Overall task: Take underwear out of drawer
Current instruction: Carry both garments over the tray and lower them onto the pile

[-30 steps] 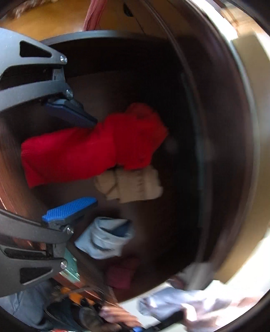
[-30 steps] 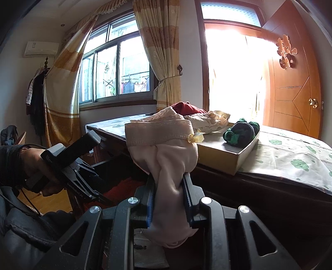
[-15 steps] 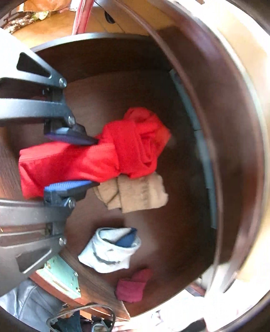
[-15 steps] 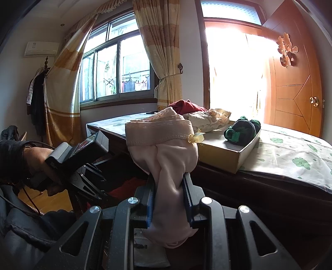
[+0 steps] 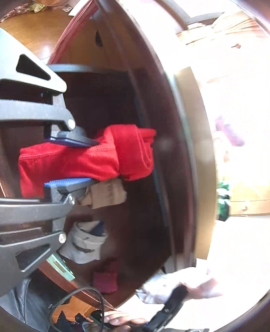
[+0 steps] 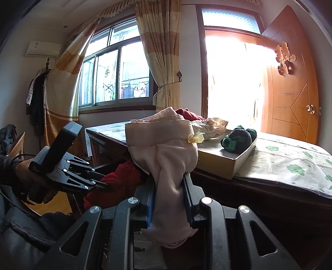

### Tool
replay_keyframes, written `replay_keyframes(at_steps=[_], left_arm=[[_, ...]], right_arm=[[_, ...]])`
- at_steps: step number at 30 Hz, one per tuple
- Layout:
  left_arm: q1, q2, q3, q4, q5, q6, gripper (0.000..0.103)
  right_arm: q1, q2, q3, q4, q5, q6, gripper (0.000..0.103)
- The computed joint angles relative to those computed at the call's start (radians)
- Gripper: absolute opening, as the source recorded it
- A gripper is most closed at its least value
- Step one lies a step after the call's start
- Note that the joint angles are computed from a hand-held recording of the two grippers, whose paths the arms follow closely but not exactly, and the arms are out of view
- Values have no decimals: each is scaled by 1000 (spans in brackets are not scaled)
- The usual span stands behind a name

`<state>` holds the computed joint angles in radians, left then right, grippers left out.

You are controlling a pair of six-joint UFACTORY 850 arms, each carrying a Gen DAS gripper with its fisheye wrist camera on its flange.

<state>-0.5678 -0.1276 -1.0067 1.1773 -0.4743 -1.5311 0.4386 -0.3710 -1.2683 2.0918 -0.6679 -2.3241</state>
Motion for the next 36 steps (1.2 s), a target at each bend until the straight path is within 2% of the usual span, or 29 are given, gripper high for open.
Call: replay_keyframes(at_steps=[6,9,18,26,31,36], left_arm=[[-45,49,50,207,-65,-237,24],[-17,105,84,250,-63,-254,24],[-46,164,129,379,-119,-380,24],[-55,182,92,434,-139,-375,24],[-37,196,53,429,-113,-328,24],[-9,179,6,438,-87,-302,24]], right_arm=[[0,10,16,29,-11,-32,27],[1,12,18,36,-13,-39,27],[-1,4,-1,-6,-11,-6,27],[1,16,-30,-37,-28,41,27],[-6,14,-101,-89,-42,141,27],[-3,-13,-179,-144,-11,229,27]])
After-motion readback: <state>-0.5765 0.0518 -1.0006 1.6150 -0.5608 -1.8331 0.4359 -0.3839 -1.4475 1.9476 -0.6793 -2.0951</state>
